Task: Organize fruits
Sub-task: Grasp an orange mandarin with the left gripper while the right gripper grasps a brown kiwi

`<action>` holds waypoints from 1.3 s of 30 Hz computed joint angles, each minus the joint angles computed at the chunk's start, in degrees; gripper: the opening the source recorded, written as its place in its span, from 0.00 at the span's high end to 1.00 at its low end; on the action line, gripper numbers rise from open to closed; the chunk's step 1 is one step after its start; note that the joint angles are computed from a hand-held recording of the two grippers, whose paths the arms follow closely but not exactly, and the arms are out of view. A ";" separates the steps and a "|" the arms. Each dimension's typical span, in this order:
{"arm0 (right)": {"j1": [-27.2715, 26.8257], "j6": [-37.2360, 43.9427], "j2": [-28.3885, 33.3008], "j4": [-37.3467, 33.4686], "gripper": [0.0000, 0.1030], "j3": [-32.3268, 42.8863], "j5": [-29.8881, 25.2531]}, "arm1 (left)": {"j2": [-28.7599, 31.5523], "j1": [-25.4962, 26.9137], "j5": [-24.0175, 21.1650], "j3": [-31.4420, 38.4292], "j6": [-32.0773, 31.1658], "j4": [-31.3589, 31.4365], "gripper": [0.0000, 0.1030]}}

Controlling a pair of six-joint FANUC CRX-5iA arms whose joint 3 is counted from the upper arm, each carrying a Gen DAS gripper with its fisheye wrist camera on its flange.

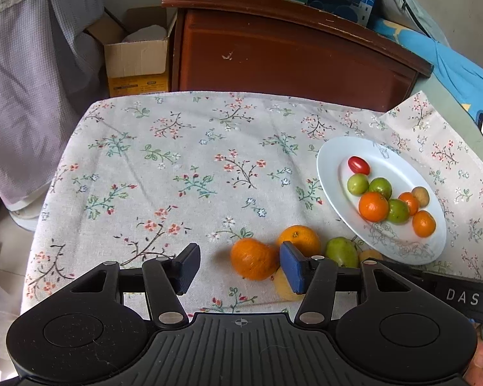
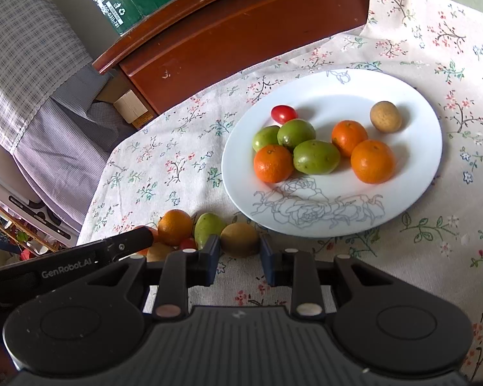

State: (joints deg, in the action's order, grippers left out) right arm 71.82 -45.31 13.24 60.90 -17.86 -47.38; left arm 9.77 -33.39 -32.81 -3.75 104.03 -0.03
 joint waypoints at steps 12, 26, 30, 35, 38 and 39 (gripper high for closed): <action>0.04 -0.16 0.00 0.05 0.73 -0.06 -0.01 | -0.40 0.95 4.39 -3.78 -6.94 8.78 0.62; 0.31 1.15 -0.22 0.24 0.74 0.37 -0.81 | -1.27 0.06 3.35 -2.38 -3.30 4.04 0.72; 0.18 0.84 -0.52 0.55 0.74 0.14 -0.37 | -0.74 0.16 1.94 -1.81 -2.45 3.31 0.72; 0.23 1.00 -0.50 -0.65 0.74 0.24 -0.31 | -0.65 0.94 3.29 -3.22 -3.60 6.50 0.70; 0.23 0.90 -0.47 -0.58 0.74 0.27 -0.39 | -0.72 0.65 3.13 -2.96 -3.48 5.67 0.72; 0.24 0.98 -0.46 -0.60 0.74 0.28 -0.37 | -0.80 0.64 3.09 -2.92 -3.31 5.57 0.72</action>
State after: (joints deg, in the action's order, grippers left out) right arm 72.05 -44.33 12.77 60.30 -17.58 -47.75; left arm 8.97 -32.75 -29.72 -6.67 100.71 5.55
